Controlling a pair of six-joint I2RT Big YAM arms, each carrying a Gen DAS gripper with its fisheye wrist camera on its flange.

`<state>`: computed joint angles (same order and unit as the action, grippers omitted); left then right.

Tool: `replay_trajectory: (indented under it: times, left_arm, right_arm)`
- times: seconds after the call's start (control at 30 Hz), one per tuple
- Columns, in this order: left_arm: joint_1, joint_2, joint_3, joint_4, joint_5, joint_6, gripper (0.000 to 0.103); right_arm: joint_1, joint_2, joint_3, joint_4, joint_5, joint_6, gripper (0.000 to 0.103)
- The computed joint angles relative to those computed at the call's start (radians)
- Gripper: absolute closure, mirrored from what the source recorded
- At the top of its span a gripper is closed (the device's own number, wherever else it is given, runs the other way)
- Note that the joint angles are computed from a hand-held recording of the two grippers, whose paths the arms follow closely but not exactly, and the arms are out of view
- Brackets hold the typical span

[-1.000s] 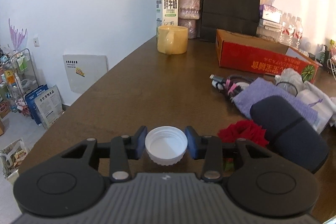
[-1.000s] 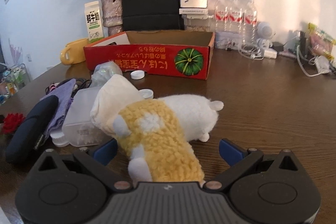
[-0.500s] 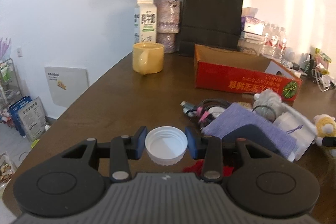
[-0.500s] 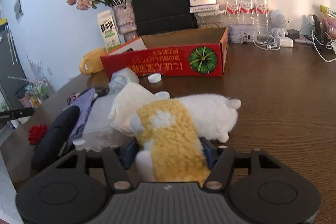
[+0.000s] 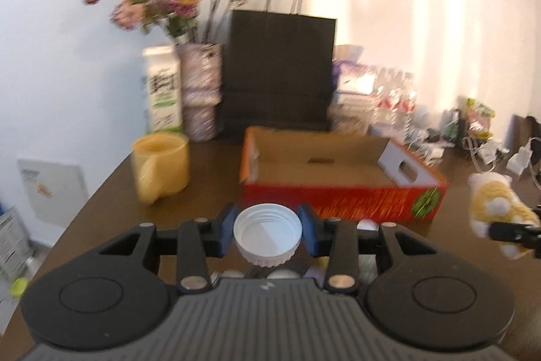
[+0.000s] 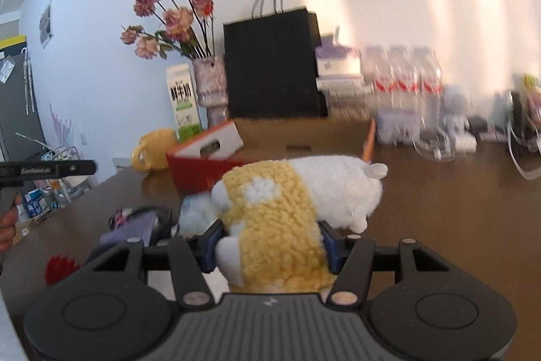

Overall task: Organize objects
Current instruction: 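Carry cap and plush toy over the red box and open both grippers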

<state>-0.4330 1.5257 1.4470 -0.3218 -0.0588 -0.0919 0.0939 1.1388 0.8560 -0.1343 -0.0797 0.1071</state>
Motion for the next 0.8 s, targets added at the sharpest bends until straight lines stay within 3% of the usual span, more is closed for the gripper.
replay_trajectory:
  times: [0.2,0.43,0.8]
  left_arm:
    - [-0.023,0.193,0.287,-0.086,0.002,0.012,0.062]
    - [-0.039,0.415,0.600,-0.204,-0.045,0.026,0.062]
    - [-0.035,0.787,1.163,-0.550,-0.082,0.044,0.062]
  right_arm:
    - [0.007,0.166,0.174,0.069,0.028,-0.038,0.047]
    - [0.013,0.398,0.412,0.083,0.083,-0.041,0.047]
    - [0.008,0.638,0.642,-0.030,0.134,-0.025,0.047]
